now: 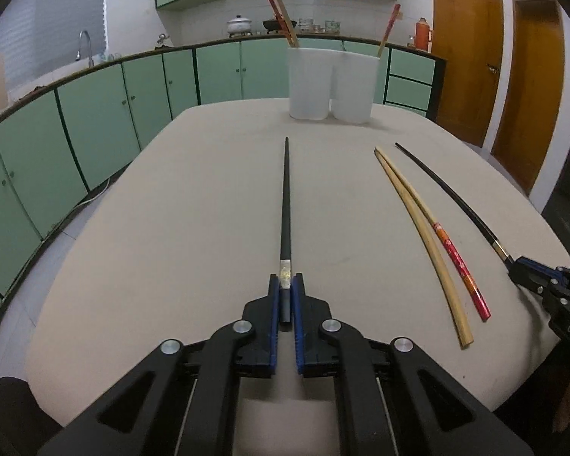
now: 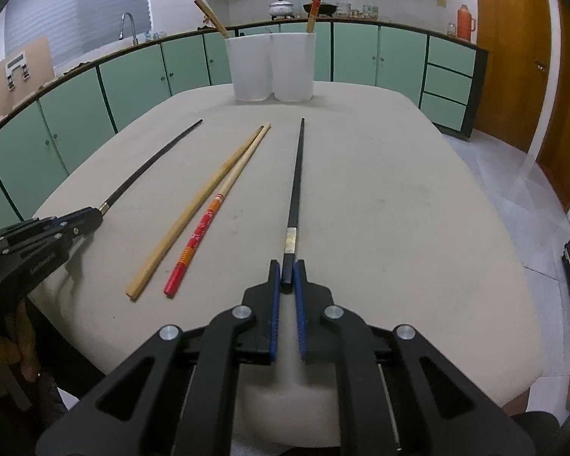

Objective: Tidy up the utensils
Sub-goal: 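Grasp the black chopstick with the left tool while the right tool grasps another black one, then carry both black chopsticks to the white holder and release them inside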

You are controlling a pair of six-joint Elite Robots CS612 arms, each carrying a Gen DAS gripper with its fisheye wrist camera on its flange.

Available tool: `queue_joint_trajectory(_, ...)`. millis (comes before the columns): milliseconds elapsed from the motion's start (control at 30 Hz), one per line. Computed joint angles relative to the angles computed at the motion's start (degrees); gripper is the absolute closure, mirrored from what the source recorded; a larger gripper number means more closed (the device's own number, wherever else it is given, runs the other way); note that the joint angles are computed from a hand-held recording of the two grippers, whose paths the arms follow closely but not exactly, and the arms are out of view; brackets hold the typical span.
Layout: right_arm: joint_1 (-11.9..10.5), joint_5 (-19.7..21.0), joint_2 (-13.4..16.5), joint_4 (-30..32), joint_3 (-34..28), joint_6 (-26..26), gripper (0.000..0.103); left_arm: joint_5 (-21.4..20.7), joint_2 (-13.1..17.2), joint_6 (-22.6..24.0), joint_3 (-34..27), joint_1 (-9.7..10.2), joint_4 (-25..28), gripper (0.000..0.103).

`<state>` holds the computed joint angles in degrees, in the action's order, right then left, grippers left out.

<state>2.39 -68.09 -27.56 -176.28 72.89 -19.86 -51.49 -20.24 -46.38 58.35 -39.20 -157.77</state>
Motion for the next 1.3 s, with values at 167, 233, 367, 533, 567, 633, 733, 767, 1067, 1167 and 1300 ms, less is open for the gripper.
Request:
queue_joint_trajectory(167, 0.1, 0.0, 0.3, -0.2, -0.4, 0.2, 0.091, 0.0, 0.1, 1.0, 0.3, -0.14, -1.2, 0.053)
queue_joint_trajectory(233, 0.1, 0.2, 0.8, 0.1, -1.2, 0.2, 0.093, -0.1, 0.3, 1.5, 0.0, -0.06, -1.5, 0.071)
queue_joint_trajectory(367, 0.1, 0.4, 0.5, 2.1, -1.7, 0.7, 0.096, -2.4, 0.4, 1.9, -0.4, 0.5, -2.7, 0.096)
queue_joint_trajectory(533, -0.9, 2.7, -2.5, 1.8, 0.3, 4.3, 0.097, -3.5, -2.2, 0.3, 2.1, 0.56, -4.1, 0.096)
queue_joint_trajectory(567, -1.1, 3.1, -3.3, 1.2, 0.9, 4.7, 0.097, -3.6, -2.9, 0.2, 2.8, 0.52, -4.6, 0.096)
queue_joint_trajectory(633, -1.4, 4.2, -4.8, -0.4, 1.9, 4.8, 0.097, -3.7, -4.6, 0.4, 4.3, 0.41, -5.6, 0.096)
queue_joint_trajectory(733, -1.7, 5.6, -7.0, -2.9, 2.9, 4.0, 0.097, -2.3, -6.8, 1.9, 6.2, 0.06, -7.4, 0.096)
queue_joint_trajectory(767, -1.8, 6.0, -7.4, -3.4, 2.8, 3.8, 0.097, -1.8, -7.4, 2.5, 6.7, 0.0, -8.1, 0.096)
queue_joint_trajectory(1067, -0.5, 7.2, -6.9, 2.1, -4.1, -1.4, 0.097, -3.1, -9.7, 7.5, 5.9, 1.54, -9.8, 0.096)
queue_joint_trajectory(1167, 0.2, 6.8, -5.5, 6.7, -8.2, -2.9, 0.097, -7.0, -9.6, 7.7, 3.8, 3.02, -7.0, 0.096)
queue_joint_trajectory(1300, 0.6, 6.5, -4.3, 12.5, -12.7, -4.3, 0.097, -11.4, -9.2, 8.2, 1.5, 4.53, -4.0, 0.096)
